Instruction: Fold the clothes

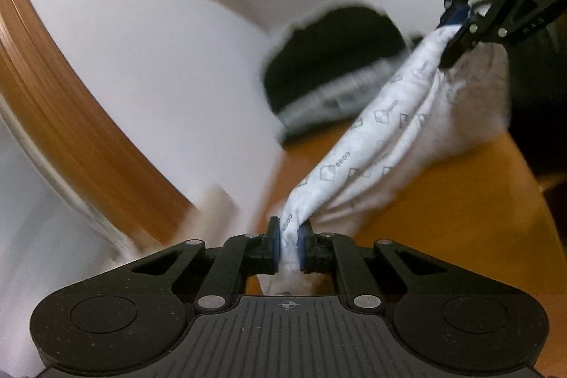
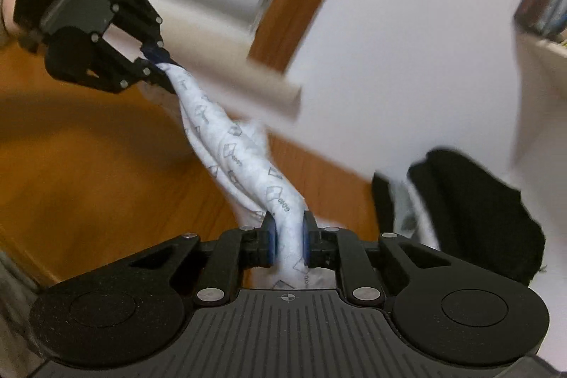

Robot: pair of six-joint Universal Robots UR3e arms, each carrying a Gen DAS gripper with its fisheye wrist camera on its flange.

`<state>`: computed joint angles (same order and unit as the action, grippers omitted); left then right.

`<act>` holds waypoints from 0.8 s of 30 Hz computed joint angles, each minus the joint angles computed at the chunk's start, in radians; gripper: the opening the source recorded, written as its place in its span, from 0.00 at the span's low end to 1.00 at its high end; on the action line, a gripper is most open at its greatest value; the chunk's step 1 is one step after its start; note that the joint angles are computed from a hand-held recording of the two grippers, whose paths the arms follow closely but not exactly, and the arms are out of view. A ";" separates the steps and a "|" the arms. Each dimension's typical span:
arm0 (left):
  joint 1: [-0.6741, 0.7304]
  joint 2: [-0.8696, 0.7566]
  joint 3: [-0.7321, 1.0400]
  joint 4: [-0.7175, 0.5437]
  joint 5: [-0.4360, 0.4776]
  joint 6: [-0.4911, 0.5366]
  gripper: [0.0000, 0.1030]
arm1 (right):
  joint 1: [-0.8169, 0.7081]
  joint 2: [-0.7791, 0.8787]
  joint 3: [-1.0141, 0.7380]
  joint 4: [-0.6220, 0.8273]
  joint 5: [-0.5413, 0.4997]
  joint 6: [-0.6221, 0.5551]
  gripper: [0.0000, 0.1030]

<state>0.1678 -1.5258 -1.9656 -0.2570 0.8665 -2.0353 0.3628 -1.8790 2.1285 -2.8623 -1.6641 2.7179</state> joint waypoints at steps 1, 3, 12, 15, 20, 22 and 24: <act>-0.002 0.007 0.062 -0.053 -0.008 -0.013 0.10 | -0.034 -0.027 -0.041 0.056 0.033 -0.006 0.14; -0.043 -0.038 0.191 -0.102 0.029 -0.047 0.10 | -0.124 -0.025 -0.120 0.130 0.119 -0.029 0.14; -0.323 -0.634 0.871 -0.270 0.443 -0.296 0.24 | -0.337 0.406 -0.372 0.066 0.139 0.033 0.42; -0.304 -0.702 0.912 -0.314 0.401 -0.328 0.24 | -0.400 0.421 -0.289 0.001 0.222 0.035 0.42; -0.280 -0.680 0.780 -0.239 0.363 -0.381 0.32 | -0.442 0.416 -0.147 -0.096 0.293 0.099 0.42; -0.273 -0.652 0.702 -0.199 0.351 -0.387 0.33 | -0.443 0.427 -0.122 -0.124 0.311 0.145 0.42; -0.283 -0.651 0.679 -0.188 0.347 -0.404 0.33 | -0.438 0.414 -0.084 -0.136 0.318 0.171 0.43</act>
